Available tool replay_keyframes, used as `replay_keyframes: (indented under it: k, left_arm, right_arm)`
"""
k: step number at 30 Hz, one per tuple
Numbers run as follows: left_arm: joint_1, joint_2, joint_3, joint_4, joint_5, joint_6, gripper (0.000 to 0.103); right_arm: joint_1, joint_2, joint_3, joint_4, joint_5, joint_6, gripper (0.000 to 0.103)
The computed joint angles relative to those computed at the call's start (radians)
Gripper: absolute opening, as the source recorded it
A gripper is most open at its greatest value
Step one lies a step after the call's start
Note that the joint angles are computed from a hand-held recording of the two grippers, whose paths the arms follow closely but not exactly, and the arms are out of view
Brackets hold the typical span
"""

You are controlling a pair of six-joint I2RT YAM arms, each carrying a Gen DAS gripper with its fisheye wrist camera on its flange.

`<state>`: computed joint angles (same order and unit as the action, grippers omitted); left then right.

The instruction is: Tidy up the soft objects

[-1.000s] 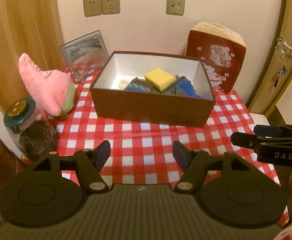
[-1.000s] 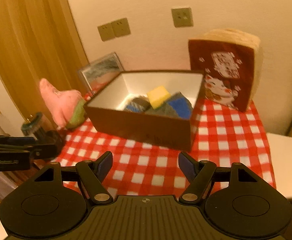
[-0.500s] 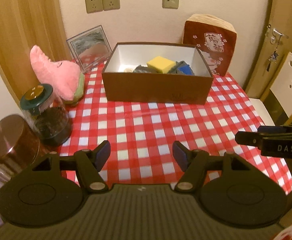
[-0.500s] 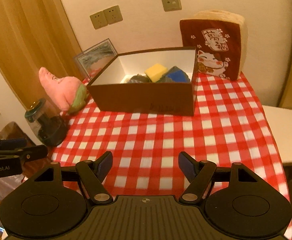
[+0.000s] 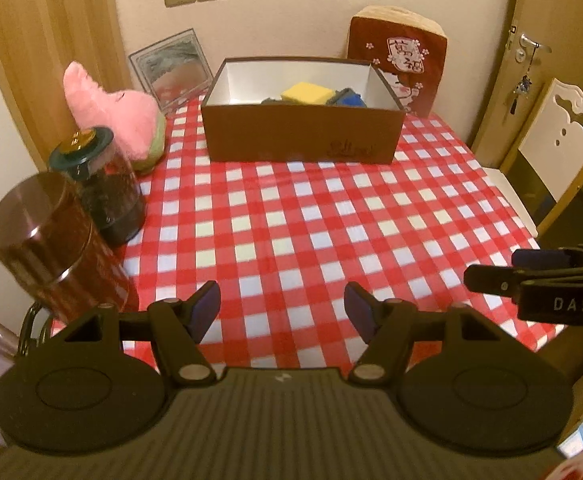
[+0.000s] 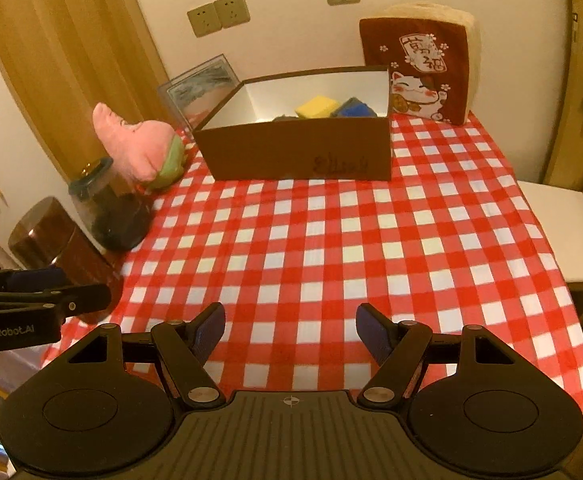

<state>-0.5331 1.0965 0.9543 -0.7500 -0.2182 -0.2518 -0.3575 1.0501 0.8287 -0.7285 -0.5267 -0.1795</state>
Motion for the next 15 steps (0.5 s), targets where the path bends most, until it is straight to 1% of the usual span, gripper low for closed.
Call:
replay_keyframes:
  k: [8,15]
  left_arm:
    - [-0.033,-0.079,-0.057,-0.042,0.015,-0.024,0.066]
    - [-0.059,-0.109,-0.06,-0.062,0.011,-0.037,0.066]
  right_arm:
    - [0.033,-0.113,-0.036,-0.081,0.047,0.007,0.072]
    - [0.021,-0.158,-0.057,-0.13,0.044,0.009,0.072]
